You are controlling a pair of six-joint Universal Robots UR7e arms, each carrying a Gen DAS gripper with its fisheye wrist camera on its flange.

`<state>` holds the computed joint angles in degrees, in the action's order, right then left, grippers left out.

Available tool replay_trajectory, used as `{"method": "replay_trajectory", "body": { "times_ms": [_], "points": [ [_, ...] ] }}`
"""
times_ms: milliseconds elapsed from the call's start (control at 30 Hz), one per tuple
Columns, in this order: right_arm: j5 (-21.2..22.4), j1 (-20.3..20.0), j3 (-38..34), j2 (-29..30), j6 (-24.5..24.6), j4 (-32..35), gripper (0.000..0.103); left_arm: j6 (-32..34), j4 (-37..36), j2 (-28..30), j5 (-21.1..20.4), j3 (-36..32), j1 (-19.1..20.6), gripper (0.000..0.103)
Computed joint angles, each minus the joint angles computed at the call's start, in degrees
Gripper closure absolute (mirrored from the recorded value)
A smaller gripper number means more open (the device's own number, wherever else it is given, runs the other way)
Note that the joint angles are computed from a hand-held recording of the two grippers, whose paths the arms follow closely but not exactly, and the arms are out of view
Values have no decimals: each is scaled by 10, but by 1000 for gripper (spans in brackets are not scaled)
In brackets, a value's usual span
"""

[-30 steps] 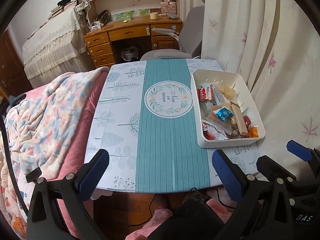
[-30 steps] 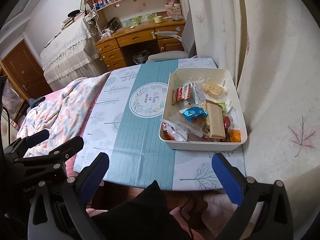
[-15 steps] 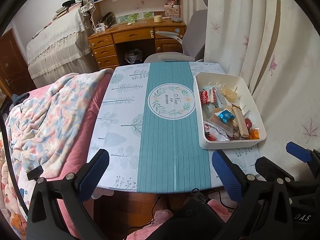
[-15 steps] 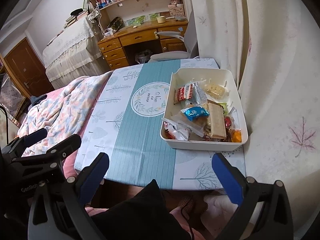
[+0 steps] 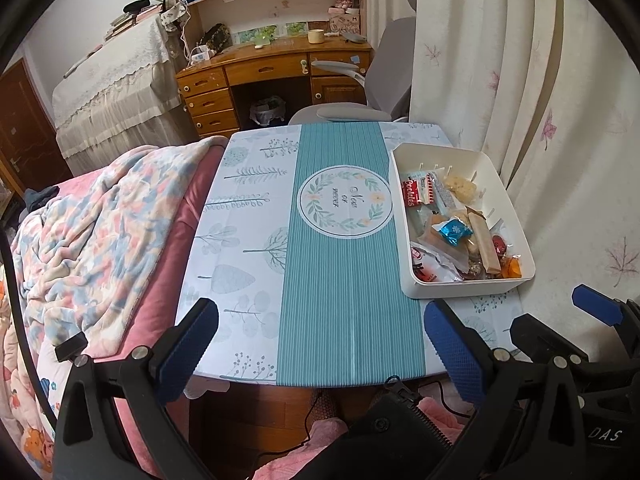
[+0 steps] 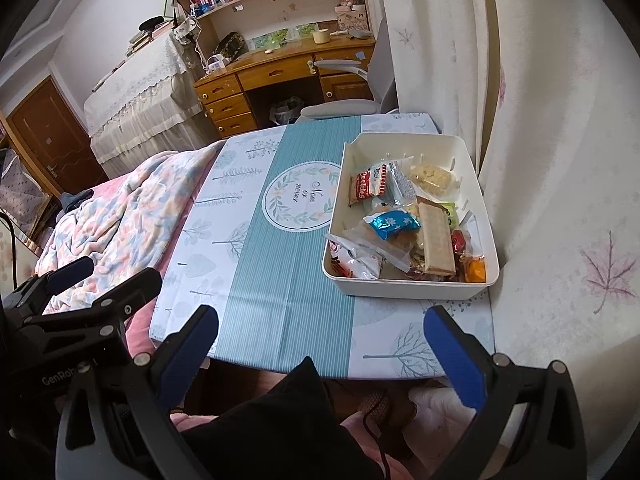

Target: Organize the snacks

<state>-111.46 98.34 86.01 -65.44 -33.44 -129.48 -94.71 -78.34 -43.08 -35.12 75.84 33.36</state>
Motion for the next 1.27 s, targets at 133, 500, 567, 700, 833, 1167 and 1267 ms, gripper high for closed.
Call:
{"method": "replay_trajectory", "body": {
  "times_ms": [133, 500, 567, 700, 833, 1167, 1267],
  "points": [
    [-6, 2, 4, 0, 6, -3, 0, 6, -5, -5, -2, 5, 2, 1],
    [-15, 5, 5, 4, 21, -2, 0, 19, -19, -10, -3, 13, 6, 1],
    [-15, 5, 5, 3, 20, -2, 0, 19, -18, -9, -3, 12, 6, 1],
    [-14, 5, 5, 4, 20, -1, 0, 18, -18, -9, -3, 11, 6, 1],
    [-14, 5, 3, 4, 19, 0, 0, 18, -18, -9, -3, 12, 6, 1],
    [-15, 5, 2, 5, 21, 2, 0, 19, -17, -9, -3, 10, 7, 1],
    [-15, 4, 2, 5, 21, 2, 0, 19, -17, -8, -3, 10, 7, 1]
  ]
}}
